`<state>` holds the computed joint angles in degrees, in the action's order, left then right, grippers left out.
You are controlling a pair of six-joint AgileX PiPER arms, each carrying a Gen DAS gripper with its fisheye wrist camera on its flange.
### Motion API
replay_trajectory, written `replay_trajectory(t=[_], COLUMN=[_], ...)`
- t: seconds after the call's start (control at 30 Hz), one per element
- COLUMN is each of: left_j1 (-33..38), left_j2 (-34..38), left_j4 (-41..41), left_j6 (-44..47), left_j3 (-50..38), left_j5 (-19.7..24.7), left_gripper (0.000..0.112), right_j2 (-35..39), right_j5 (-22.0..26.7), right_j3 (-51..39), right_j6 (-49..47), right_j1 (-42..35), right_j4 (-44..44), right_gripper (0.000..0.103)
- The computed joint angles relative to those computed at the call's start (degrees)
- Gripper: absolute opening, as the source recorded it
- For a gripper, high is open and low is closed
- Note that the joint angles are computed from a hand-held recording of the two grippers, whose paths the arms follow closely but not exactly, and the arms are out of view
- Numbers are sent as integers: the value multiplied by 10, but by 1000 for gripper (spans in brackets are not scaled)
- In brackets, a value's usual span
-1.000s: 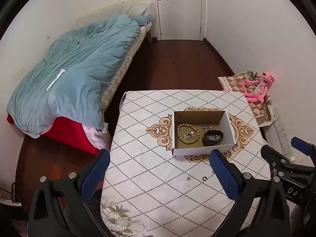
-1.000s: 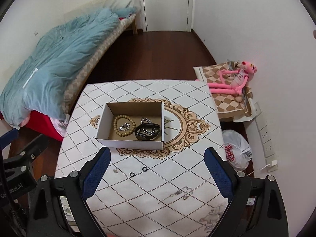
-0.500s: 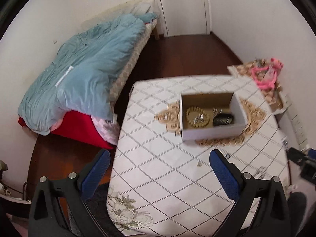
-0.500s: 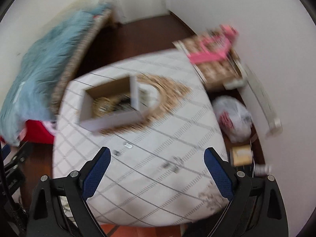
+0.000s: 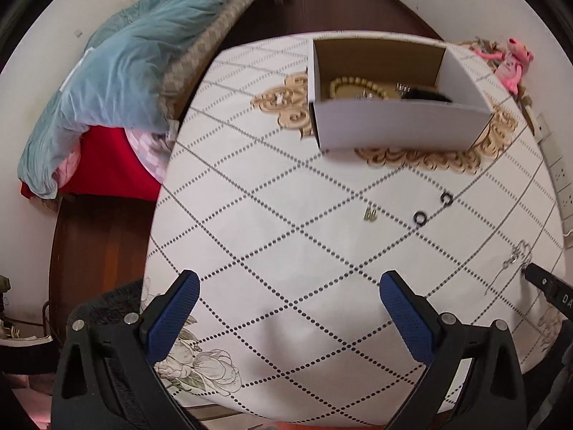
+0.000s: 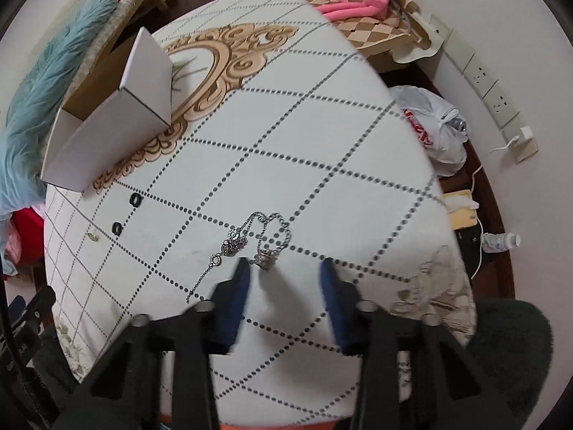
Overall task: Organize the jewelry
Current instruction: 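Grasp the silver heart earrings with the right tool while the left tool grasps the gold charm, then carry both held items over the white box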
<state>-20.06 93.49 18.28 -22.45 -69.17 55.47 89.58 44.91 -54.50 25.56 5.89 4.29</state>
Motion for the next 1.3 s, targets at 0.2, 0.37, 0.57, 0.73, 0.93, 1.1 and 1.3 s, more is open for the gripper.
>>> replay_trajectory(t=[0.2,0.37,0.57,0.73,0.93,1.1,1.3], left_j1=[7,26,78,77,46,20,22], left_j2=[13,20,48,89,125,140,130], left_j4=[-6,-28,-122,-169,-183,-169,-186], left_j6=[8,26,85,125,154,165,180], left_j3=[8,10,-26,-65,-86,-83,-63], left_j5=[-10,-21,-46,-62,-74,-81,-104], left_gripper=[103,103,102,102,65,14,6], right_j2=[0,-23,-65,-27,12,20,18], right_j5=[-27,-40,-34,-26,-30,-33,-31], right_j3=[6,14,-28,-76,-85,-80,-80], right_j6=[60,58,52,47,31,29,28], right_j1=[49,54,49,45,23,10,6], right_j4=[-68,-53,-38,-52,-41,-40,-41], right_gripper=[10,10,10,10,10,10,10])
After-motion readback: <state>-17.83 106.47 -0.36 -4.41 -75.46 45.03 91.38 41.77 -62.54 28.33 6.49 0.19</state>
